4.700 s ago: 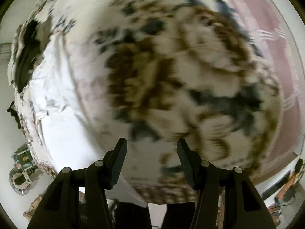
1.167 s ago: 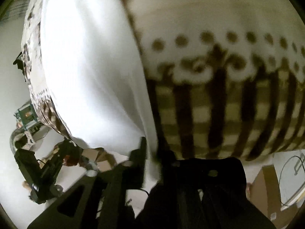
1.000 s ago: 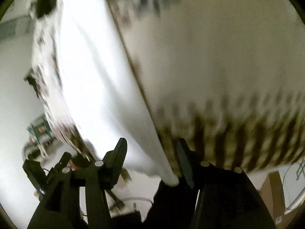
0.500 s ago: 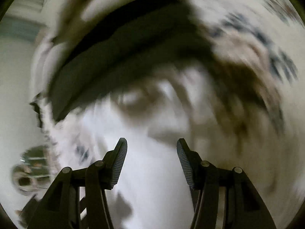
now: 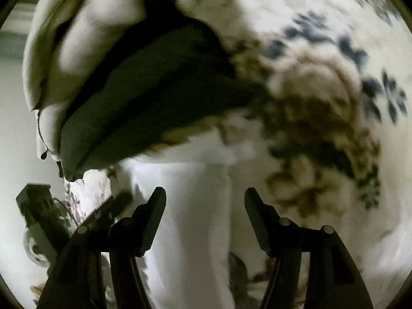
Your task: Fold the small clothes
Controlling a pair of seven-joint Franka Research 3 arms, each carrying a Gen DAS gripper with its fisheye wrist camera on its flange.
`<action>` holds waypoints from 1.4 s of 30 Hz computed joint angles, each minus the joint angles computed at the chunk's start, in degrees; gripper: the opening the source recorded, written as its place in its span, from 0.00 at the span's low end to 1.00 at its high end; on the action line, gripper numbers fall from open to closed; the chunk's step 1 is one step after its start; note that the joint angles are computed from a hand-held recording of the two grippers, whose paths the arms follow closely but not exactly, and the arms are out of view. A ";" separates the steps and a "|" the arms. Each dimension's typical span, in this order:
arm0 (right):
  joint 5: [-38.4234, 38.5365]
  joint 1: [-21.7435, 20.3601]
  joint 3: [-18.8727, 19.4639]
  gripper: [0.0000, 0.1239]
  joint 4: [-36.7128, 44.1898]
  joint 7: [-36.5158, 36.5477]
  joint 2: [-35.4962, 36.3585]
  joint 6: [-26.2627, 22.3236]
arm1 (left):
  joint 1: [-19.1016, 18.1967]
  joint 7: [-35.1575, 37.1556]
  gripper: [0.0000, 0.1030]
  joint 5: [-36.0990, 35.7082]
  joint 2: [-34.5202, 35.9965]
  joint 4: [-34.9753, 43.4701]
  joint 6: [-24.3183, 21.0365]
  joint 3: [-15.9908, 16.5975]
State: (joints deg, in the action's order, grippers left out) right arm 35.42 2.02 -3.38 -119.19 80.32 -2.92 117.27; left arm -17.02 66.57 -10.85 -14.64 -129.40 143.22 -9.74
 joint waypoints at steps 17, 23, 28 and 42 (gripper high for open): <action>9.45 -0.02 0.31 0.61 1.75 -8.30 6.02 -1.44 | -2.58 16.81 0.68 -28.66 -6.13 -7.80 3.65 10.99; 11.73 -0.82 1.05 0.30 4.44 -10.89 8.01 -3.44 | 0.26 19.81 0.61 -33.65 -3.71 -6.88 3.37 8.68; 11.54 -1.35 0.69 0.05 2.23 -11.30 5.00 -3.87 | 1.62 19.18 0.03 -28.65 -6.14 -7.21 3.87 7.03; 7.87 -2.30 -3.81 0.04 -6.40 -18.20 -15.48 -5.43 | -2.40 10.72 0.03 -15.96 -28.97 -14.15 2.88 7.03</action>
